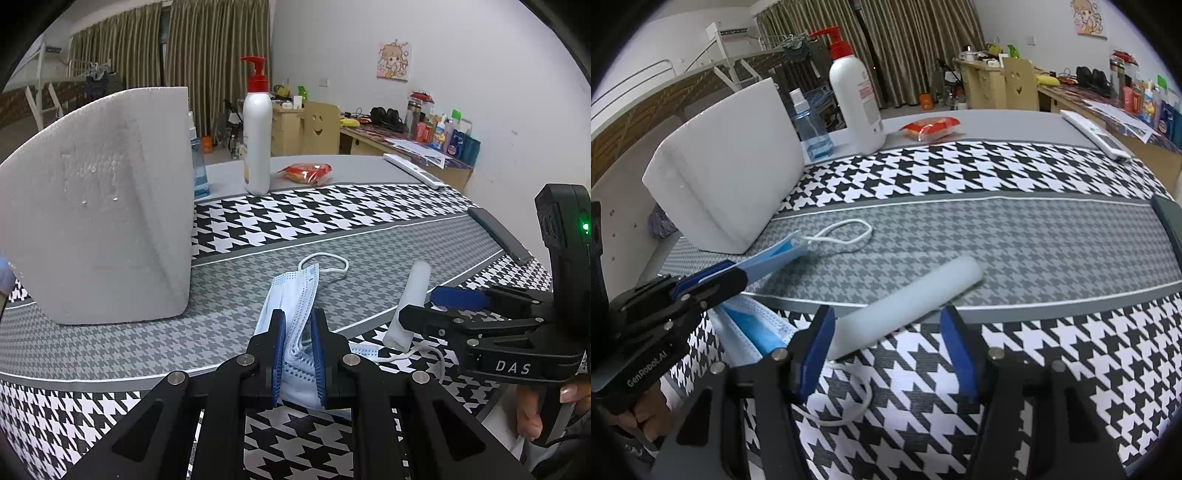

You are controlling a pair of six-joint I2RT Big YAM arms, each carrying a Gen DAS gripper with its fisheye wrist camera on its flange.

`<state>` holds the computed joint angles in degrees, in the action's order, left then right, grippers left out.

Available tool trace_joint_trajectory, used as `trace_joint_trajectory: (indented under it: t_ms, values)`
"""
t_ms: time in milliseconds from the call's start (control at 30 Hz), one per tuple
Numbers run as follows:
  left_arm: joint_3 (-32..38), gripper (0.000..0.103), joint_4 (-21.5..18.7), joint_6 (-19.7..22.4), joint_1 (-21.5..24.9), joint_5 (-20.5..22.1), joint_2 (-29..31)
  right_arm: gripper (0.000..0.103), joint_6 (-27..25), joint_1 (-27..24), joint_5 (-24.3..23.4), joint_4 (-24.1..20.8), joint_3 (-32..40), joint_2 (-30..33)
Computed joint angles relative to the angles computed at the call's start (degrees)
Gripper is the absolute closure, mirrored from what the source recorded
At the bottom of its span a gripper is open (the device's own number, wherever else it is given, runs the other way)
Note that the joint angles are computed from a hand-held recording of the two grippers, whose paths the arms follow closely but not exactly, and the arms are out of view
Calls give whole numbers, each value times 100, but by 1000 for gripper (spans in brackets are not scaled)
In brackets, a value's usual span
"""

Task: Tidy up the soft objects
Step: 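Lift the mask with the left tool while the right tool grasps the white foam stick, then carry the mask in the left tool and foam stick in the right tool to the box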

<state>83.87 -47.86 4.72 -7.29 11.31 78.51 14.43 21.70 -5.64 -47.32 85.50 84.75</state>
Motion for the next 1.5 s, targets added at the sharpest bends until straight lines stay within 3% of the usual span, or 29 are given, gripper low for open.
trace_joint_trajectory:
  t_ms: [267, 467, 700, 967, 1067, 1167, 1500]
  values:
    - [15, 88, 46, -35, 60, 32, 14, 45, -88, 13, 62, -125, 244, 214]
    - [-15, 88, 62, -28, 85, 88, 2, 64, 3, 68, 453, -517, 586, 393]
    - [-36, 88, 78, 54, 118, 225, -26, 64, 300, 94, 678, -821, 574, 317]
    - [-109, 88, 113, 132, 206, 372, -114, 64, 430, 191, 857, -808, 747, 479]
    - [-141, 88, 135, 115, 236, 390, -151, 87, 442, 193, 987, -692, 744, 499]
    - [-171, 88, 141, 127, 244, 395, -186, 94, 413, 126, 889, -672, 731, 477]
    - [-220, 88, 169, 99, 303, 379, -296, 95, 81, 178, 846, -266, 512, 184]
